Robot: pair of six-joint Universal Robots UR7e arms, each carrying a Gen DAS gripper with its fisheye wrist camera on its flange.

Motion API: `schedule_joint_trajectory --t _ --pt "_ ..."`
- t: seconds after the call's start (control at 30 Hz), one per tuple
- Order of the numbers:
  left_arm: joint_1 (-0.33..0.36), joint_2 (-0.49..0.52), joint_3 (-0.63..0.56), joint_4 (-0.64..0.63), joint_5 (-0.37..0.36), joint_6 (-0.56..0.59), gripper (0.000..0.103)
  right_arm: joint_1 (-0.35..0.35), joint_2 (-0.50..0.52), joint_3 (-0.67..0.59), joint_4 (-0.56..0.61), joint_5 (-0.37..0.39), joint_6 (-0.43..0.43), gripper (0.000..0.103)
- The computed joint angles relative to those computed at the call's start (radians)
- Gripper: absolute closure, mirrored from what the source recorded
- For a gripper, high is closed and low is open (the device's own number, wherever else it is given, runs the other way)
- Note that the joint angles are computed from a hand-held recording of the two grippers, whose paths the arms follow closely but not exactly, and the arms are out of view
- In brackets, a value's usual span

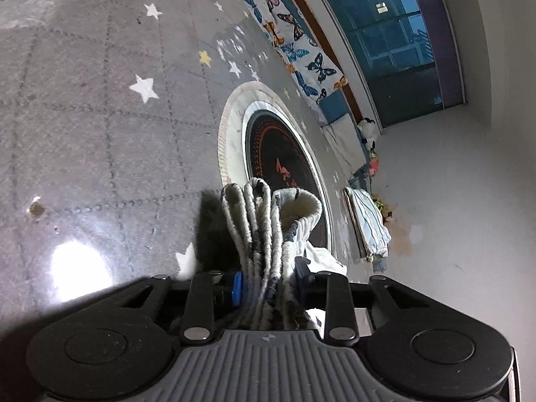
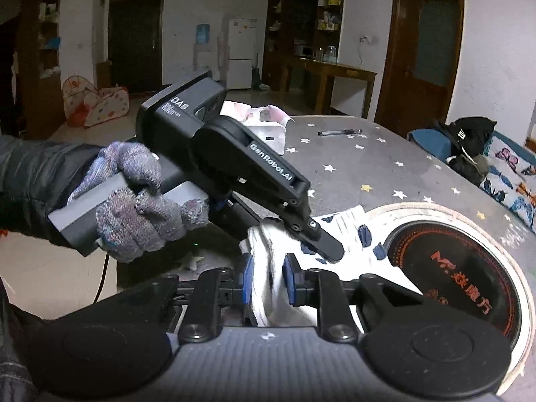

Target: Fold clothes

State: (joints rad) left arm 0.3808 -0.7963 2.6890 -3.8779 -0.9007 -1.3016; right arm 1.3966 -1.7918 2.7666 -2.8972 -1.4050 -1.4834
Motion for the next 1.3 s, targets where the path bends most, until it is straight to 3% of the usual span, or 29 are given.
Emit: schedule_joint_trajectory --t 0.13,0.2,0.3,0.43,0.67,0.87,1.07,1.3 --pt "-0.012 0.028 0.009 -0.043 0.021 -0.027 0.072 -0.020 -0.067 -0.016 0.091 0.017 0.027 0.080" --pt "-0.020 0.039 0.013 -0.062 0.033 -0.037 0.072 -0.055 -0.131 -0.021 0.146 0.038 0.054 0.071" --pt "-0.025 0.042 0.016 -0.069 0.041 -0.038 0.071 -0.115 -0.205 -0.031 0.190 0.061 0.113 0.069" --pt "-0.030 0.043 0.022 -0.076 0.048 -0.041 0.071 -0.171 -0.192 -0.048 0.105 0.037 0.208 0.069" --pt "-0.049 0.032 0.035 -0.054 0.067 -0.072 0.071 -0.206 -0.032 -0.078 -0.093 -0.086 0.314 0.069" --pt "-0.060 0.016 0.043 -0.025 0.074 -0.083 0.071 -0.290 -0.096 -0.089 -0.047 -0.005 0.360 0.069" --pt "-0.067 0.001 0.042 0.011 0.080 -0.079 0.071 -0.326 -0.079 -0.093 -0.105 -0.001 0.451 0.069" --pt "-0.077 -0.021 0.038 0.076 0.093 -0.075 0.070 -0.334 -0.058 -0.070 -0.166 0.004 0.494 0.068"
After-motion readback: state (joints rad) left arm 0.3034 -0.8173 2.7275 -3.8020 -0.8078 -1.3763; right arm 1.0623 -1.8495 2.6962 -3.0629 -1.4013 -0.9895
